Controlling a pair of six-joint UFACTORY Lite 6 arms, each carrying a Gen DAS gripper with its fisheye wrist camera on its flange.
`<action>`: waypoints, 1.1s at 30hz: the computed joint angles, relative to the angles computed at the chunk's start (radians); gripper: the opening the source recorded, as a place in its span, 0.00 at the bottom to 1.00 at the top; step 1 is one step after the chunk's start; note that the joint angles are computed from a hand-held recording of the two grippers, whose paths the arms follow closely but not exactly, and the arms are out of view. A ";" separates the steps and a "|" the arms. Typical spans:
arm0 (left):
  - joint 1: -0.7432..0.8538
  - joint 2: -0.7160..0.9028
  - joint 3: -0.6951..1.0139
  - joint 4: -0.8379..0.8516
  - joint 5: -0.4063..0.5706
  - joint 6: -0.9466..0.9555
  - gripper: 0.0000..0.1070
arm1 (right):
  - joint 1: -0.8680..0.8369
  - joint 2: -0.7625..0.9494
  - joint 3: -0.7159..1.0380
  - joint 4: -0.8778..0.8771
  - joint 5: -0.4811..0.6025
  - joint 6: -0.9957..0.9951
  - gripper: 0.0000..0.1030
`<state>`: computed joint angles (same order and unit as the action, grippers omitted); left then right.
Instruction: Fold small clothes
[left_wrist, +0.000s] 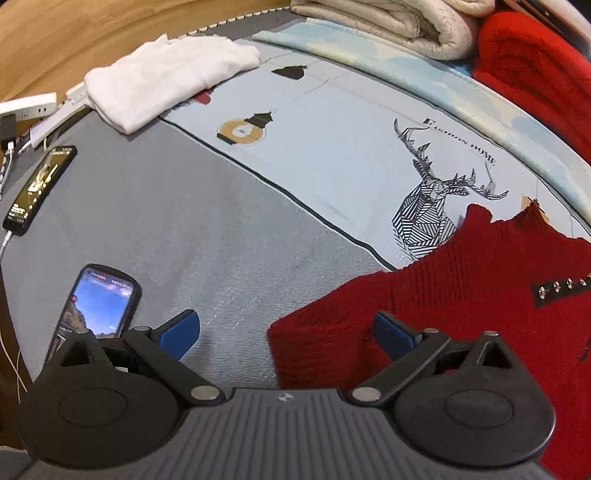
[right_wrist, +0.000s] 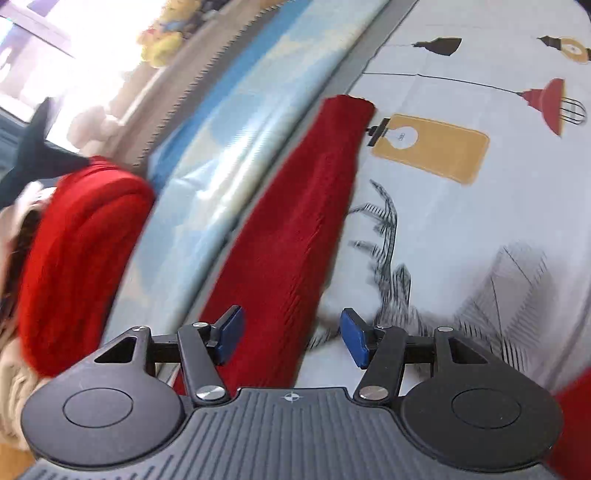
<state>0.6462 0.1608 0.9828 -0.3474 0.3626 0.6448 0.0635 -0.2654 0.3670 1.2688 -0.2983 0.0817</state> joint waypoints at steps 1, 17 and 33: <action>-0.003 0.010 0.003 0.007 -0.009 -0.014 0.95 | -0.008 0.092 0.045 -0.053 -0.030 0.040 0.61; -0.016 0.053 0.019 0.038 -0.007 -0.053 0.95 | 0.002 0.440 0.430 0.046 -0.216 -0.357 0.13; 0.135 0.059 0.141 -0.132 0.231 0.081 0.95 | 1.062 0.537 0.601 0.355 0.008 -0.844 0.44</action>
